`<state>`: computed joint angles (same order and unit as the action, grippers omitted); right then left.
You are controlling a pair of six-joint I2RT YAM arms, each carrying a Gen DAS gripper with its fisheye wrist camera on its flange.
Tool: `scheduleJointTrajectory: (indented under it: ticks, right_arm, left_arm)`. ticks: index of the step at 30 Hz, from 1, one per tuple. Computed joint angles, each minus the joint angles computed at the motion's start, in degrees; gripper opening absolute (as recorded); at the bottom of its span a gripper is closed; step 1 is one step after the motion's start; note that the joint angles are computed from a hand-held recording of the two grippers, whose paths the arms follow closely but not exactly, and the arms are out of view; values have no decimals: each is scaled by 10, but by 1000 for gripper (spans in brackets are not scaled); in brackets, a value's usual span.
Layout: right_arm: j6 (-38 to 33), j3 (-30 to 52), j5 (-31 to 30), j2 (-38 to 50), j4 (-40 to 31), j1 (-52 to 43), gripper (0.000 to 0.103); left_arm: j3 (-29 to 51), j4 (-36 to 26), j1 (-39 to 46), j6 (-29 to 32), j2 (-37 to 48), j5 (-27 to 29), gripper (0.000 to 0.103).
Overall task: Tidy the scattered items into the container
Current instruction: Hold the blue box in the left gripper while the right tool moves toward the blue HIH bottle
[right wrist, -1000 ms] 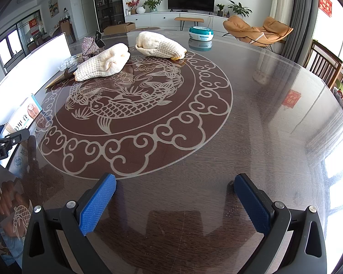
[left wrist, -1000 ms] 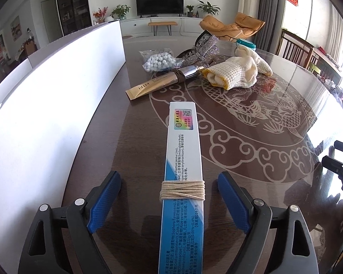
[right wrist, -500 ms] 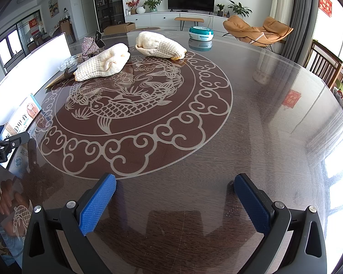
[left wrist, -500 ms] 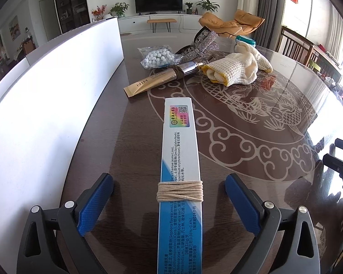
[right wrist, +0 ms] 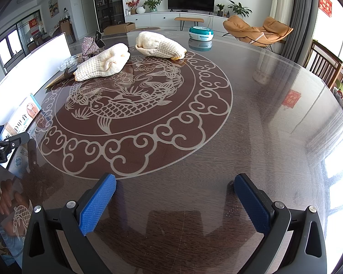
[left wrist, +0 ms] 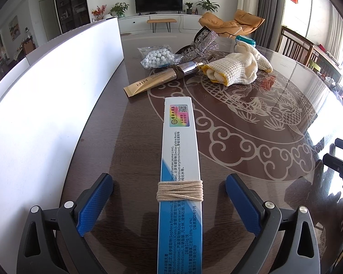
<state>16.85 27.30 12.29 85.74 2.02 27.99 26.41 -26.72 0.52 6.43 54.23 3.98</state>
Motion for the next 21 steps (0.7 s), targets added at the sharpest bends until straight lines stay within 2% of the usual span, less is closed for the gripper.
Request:
scheduleJointTrajectory:
  ticks: [21]
  right_arm:
    - [-5, 10, -4, 5, -9, -3, 103]
  left_arm:
    - [0, 0, 0, 0, -1, 0, 101]
